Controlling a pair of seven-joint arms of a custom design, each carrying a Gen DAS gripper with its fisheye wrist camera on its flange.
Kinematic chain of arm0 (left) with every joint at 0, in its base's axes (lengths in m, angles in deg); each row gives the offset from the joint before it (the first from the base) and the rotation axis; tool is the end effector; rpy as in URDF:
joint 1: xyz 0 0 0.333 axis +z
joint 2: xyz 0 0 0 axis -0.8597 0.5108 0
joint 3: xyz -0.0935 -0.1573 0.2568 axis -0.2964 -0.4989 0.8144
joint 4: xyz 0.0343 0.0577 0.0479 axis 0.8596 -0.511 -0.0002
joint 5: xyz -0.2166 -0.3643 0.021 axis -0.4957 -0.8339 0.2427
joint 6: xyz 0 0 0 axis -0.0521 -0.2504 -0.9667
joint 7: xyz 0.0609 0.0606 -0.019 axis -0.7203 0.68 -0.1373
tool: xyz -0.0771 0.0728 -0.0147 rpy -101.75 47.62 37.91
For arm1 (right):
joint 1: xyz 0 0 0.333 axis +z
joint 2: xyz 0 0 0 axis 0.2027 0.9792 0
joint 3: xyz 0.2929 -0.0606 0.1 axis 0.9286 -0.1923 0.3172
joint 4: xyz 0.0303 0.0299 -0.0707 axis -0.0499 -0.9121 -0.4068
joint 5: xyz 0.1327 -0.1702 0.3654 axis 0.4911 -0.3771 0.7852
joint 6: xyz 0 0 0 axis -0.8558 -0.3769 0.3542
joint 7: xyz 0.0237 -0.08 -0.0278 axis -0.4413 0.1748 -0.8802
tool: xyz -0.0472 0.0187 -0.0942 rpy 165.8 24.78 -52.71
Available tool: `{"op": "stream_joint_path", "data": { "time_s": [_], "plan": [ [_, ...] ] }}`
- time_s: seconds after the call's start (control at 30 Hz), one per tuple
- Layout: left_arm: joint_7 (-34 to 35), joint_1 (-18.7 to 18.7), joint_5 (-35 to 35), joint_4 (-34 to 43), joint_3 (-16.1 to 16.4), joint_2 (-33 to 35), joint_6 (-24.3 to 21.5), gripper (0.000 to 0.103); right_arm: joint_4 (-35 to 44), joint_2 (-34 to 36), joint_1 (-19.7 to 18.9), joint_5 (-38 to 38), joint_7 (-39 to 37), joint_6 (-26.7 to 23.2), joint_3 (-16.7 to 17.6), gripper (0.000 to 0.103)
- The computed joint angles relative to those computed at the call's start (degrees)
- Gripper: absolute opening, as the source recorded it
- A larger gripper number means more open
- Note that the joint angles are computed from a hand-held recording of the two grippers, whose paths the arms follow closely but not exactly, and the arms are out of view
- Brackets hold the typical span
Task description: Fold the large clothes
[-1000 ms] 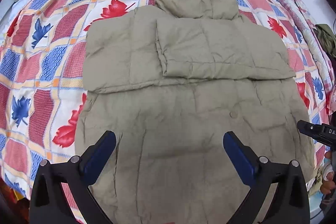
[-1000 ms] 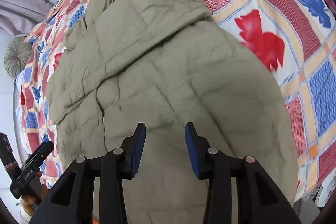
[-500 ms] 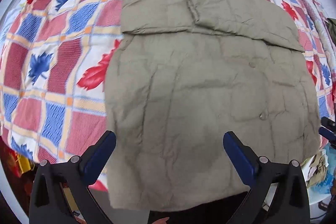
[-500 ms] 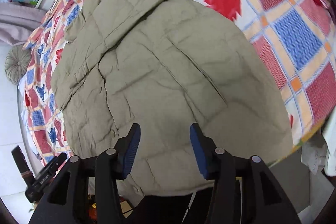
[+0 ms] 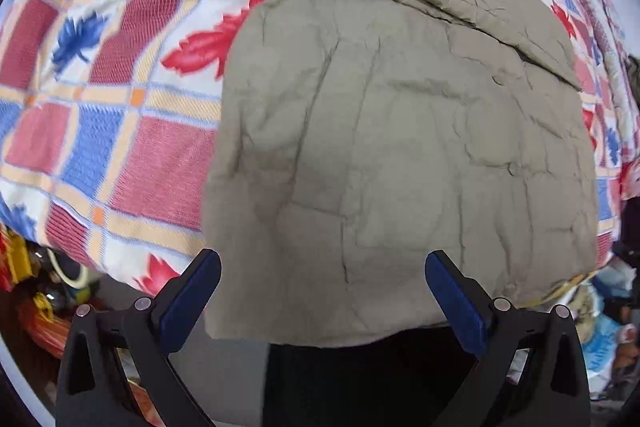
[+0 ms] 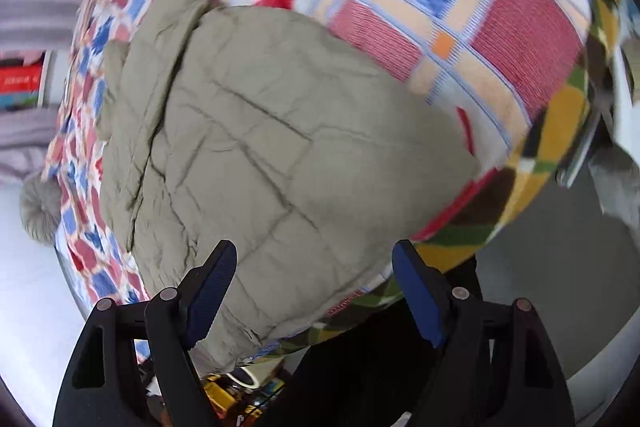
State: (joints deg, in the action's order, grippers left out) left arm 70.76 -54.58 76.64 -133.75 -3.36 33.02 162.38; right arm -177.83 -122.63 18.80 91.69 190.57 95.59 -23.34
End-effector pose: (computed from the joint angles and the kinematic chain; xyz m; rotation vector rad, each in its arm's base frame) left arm 0.5662 -0.0043 0.6160 1.8156 -2.3776 0.1111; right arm 0.3317 0.0774 0.6274 -0.3864 2.7280 0.3377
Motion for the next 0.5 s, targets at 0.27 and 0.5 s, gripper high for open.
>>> {"op": "stream_joint_path", "data": {
  "time_s": [0.27,0.5],
  "plan": [
    [-2.37,2.21,-7.40,-0.83,1.60,0.24,-4.43,0.102,-6.57,-6.26,-2.42,-1.56,5.87,0.75,1.38,0.083],
    [-4.93,3.62,-11.33,-4.69,2.47,-1.38,-5.38,0.102,-3.48,-4.01,-4.20,-10.61,-0.58,-5.05,0.27,0.083]
  ]
}}
